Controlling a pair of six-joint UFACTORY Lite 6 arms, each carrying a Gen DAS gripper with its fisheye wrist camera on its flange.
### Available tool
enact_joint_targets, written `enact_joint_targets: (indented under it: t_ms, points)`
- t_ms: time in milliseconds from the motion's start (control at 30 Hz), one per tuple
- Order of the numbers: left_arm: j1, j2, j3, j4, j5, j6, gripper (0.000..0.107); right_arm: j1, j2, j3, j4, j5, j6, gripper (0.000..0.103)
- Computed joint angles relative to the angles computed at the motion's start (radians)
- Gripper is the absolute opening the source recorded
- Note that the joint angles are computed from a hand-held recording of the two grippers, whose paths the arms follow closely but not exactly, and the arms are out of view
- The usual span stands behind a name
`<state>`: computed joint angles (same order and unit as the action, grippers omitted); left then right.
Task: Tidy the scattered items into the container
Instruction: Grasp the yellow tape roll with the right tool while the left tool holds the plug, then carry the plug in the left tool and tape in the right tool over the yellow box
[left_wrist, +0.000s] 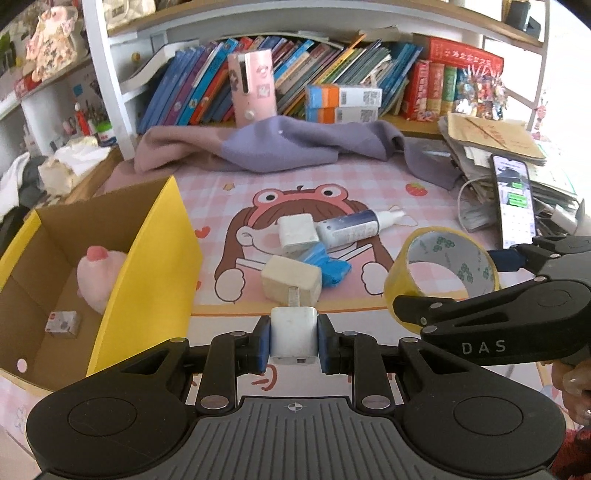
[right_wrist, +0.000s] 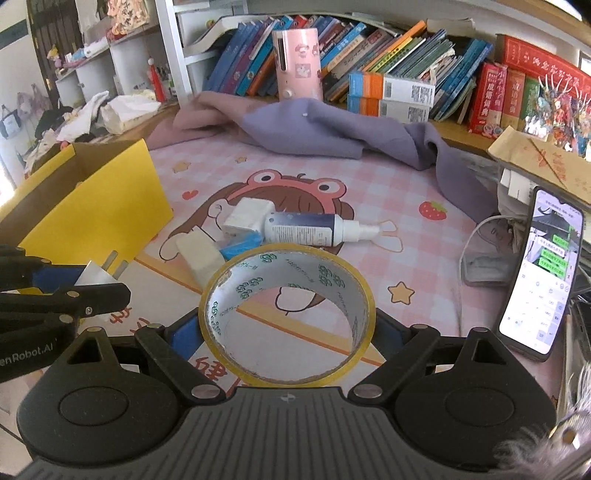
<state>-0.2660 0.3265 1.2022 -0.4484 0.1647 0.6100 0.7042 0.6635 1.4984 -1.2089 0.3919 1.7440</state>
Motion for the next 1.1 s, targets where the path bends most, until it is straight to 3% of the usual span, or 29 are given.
enact_joint_targets:
  t_ms: [233, 533, 867, 1100]
  points:
    - [0.026, -0.065, -0.075, -0.337, 0.012, 0.36, 0.024, 0.044, -0.043, -0.037, 0.001, 0.058, 0.034, 0.091]
    - [0.119, -0.182, -0.186, -0.735, 0.096, 0.838, 0.024, 0.15, -0.057, -0.012, 0.032, 0.214, 0.076, 0.091]
    - [0.306, -0.308, -0.316, -0.874, 0.278, 1.11, 0.024, 0.292, 0.013, 0.128, 0.108, 0.407, 0.081, 0.091]
    - [0.518, -0.382, -0.394, -0.837, 0.46, 1.207, 0.024, 0.409, 0.147, 0.35, 0.182, 0.574, 0.047, 0.091]
